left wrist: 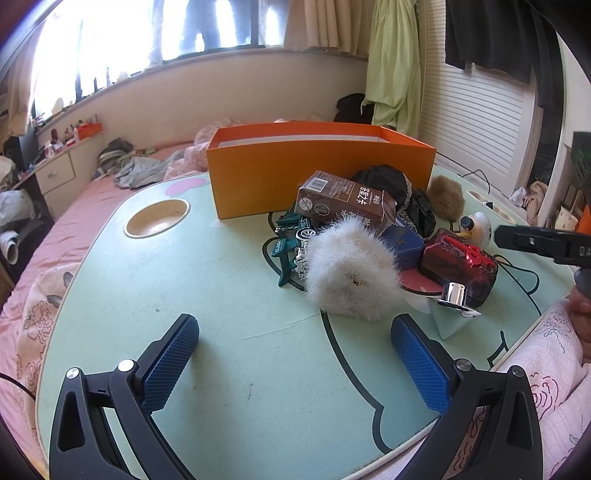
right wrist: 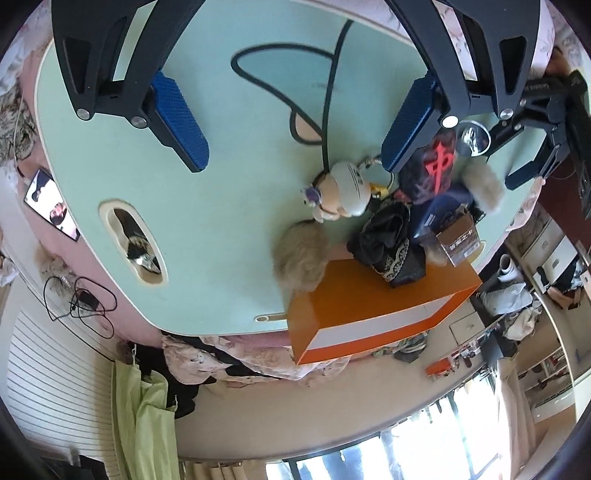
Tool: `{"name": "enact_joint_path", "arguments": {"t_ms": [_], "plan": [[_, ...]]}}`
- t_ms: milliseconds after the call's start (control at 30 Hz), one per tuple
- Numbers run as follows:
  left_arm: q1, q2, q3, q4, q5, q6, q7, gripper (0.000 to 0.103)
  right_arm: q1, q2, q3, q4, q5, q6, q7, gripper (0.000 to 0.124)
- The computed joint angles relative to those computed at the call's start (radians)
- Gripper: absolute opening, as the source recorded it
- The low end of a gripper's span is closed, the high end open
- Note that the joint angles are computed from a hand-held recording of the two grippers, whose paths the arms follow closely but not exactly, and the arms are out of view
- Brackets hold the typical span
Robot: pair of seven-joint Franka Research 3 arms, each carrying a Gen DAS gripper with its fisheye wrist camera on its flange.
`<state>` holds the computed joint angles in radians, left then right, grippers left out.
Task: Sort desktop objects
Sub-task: 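Grasp the white egg-shaped figurine with the right tool while the left tool grasps the pom-pom, then carry the figurine into the box with the right tool while the left tool drops the pom-pom in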
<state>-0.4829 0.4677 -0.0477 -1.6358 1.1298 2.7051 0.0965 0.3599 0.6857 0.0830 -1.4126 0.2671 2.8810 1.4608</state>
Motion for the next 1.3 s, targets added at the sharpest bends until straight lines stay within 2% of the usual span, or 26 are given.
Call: {"name": "enact_joint_path", "arguments": {"t_ms": [133,267,333,400,467,600,700,800,900,1000,1067,1133,1167,1200,1233,1267,1300], "plan": [[-0.001,0.001,0.0,0.001,-0.001,-0.001,0.0,0.103,0.047,0.04,-0.046,0.086,-0.061,-0.05,0.025,0.092],[-0.001,0.0,0.0,0.0,0.0,-0.002,-0.001,0.103,0.089,0.124,-0.095,0.245,-0.125,-0.152,0.087,0.082],[-0.001,0.0,0.001,0.001,0.001,-0.003,-0.003,0.103,0.083,0.178,-0.085,0.345,-0.139,-0.229,0.097,0.072],[-0.002,0.002,0.002,0.002,0.003,-0.006,-0.006,0.103,0.078,0.201,-0.073,0.382,-0.146,-0.265,0.093,0.054],[-0.003,0.003,0.003,0.003,0.005,-0.007,-0.011,0.103,0.081,0.172,-0.074,0.324,-0.157,-0.222,0.093,0.052],[-0.008,-0.011,0.014,-0.016,0.038,0.007,-0.07,0.103,0.043,0.1,-0.015,0.175,-0.107,-0.102,0.033,0.052],[-0.02,-0.028,0.017,-0.024,0.068,-0.055,-0.133,0.103,0.019,0.045,0.022,0.065,-0.056,0.022,-0.013,0.052],[-0.006,-0.027,-0.001,-0.01,0.067,-0.079,-0.127,0.103,-0.007,0.006,0.064,-0.014,-0.012,0.123,-0.065,0.052],[0.004,-0.013,-0.013,0.026,0.054,-0.074,-0.093,0.103,-0.027,-0.006,0.098,-0.04,0.03,0.158,-0.103,0.052],[0.019,0.005,-0.018,0.061,0.036,-0.014,-0.051,0.103,-0.025,0.0,0.096,-0.026,0.052,0.145,-0.111,0.052],[0.034,0.034,-0.032,0.101,-0.024,0.011,0.029,0.103,-0.021,0.002,0.092,-0.021,0.063,0.138,-0.113,0.052],[0.05,0.073,-0.055,0.146,-0.125,0.01,0.143,0.095,-0.016,0.001,0.088,-0.021,0.068,0.141,-0.117,0.052],[0.061,0.091,-0.072,0.167,-0.184,-0.004,0.204,0.081,-0.015,0.002,0.086,-0.02,0.069,0.142,-0.12,0.052],[0.071,0.111,-0.09,0.192,-0.245,-0.027,0.262,0.061,-0.014,0.002,0.083,-0.022,0.07,0.145,-0.121,0.052],[0.075,0.121,-0.096,0.2,-0.284,-0.029,0.292,0.054,-0.011,0.004,0.079,-0.02,0.071,0.145,-0.121,0.052],[0.079,0.124,-0.098,0.195,-0.314,-0.015,0.309,0.04,-0.016,0.002,0.084,-0.024,0.074,0.147,-0.126,0.052],[0.071,0.114,-0.083,0.176,-0.319,0.007,0.298,0.036,-0.012,-0.001,0.08,-0.028,0.076,0.149,-0.123,0.052]]}}
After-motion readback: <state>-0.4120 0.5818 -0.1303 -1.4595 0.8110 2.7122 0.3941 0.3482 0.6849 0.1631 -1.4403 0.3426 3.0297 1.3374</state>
